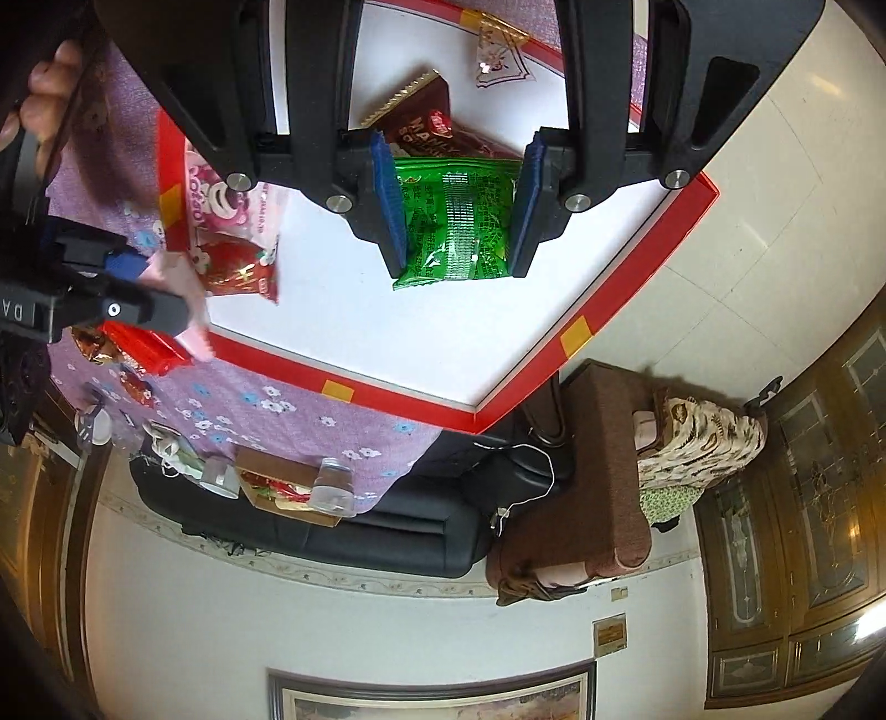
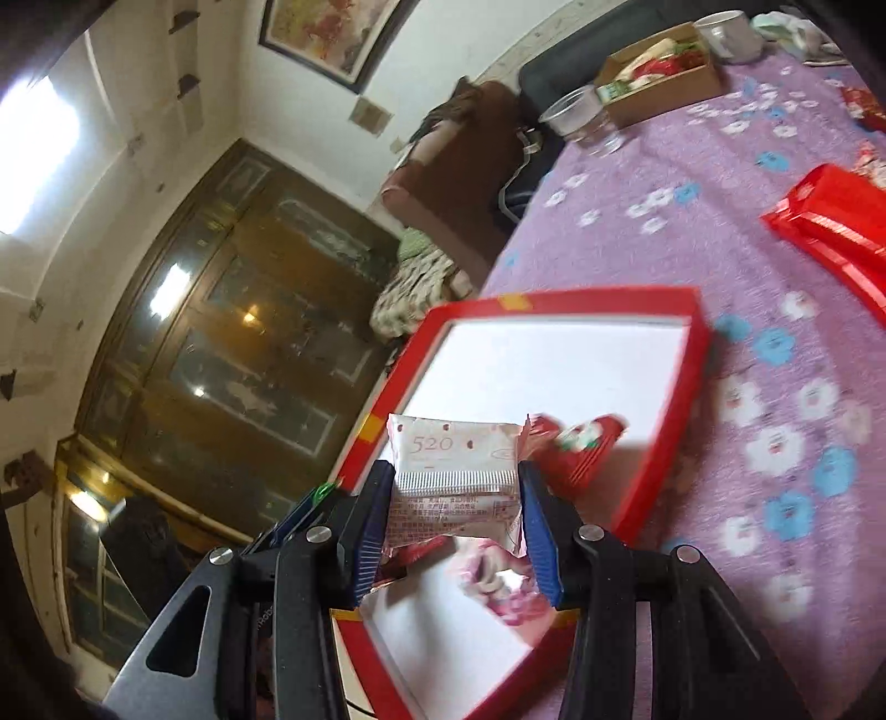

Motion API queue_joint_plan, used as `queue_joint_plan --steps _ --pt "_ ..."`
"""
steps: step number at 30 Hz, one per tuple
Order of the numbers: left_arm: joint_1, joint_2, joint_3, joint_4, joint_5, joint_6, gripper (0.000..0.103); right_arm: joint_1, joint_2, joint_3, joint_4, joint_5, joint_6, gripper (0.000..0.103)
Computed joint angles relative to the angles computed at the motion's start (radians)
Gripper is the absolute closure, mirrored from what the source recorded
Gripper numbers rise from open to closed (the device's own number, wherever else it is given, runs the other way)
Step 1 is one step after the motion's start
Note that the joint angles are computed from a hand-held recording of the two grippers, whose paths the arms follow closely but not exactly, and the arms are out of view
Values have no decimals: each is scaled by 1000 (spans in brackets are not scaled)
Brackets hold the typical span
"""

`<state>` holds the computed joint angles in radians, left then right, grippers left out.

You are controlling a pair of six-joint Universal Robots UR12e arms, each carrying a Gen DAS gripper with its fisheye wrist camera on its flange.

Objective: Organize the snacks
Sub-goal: 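Carry both packets over the red box and open both grippers to drop them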

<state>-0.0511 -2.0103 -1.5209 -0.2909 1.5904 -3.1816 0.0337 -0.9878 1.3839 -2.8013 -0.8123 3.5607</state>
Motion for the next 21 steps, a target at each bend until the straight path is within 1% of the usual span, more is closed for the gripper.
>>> queue_joint_plan --steps 2,4,7,8,10,12,14,15,16,18,19,21 --pt "1 -3 3 -10 3 -2 70 -4 0 2 10 -13 13 58" --pt "1 -7 6 -20 5 1 70 1 1 -3 41 -26 8 58" --pt "1 -12 8 -33 12 3 69 18 12 -28 99 -43 -30 57" --pt "1 -13 10 -39 19 1 69 27 11 -35 106 -80 -48 56" --pt "1 -18 15 -50 32 -3 69 39 16 -58 139 -115 -76 56" --pt "1 -20 18 -53 41 -10 69 44 24 -73 146 -118 -69 56" --pt "1 -22 21 -55 48 -12 69 52 44 -107 166 -109 -79 56" --pt "0 -23 24 -59 55 -10 69 58 51 -123 179 -117 -88 56" --pt "-1 -25 25 -60 63 -5 69 65 57 -138 188 -130 -107 53" --pt "-5 -29 31 -71 77 3 67 79 64 -164 211 -154 -158 52" --pt "-6 -31 34 -75 79 3 65 81 69 -176 219 -137 -178 52" --pt "-8 -33 42 -101 87 1 45 70 81 -192 237 -7 -199 48"
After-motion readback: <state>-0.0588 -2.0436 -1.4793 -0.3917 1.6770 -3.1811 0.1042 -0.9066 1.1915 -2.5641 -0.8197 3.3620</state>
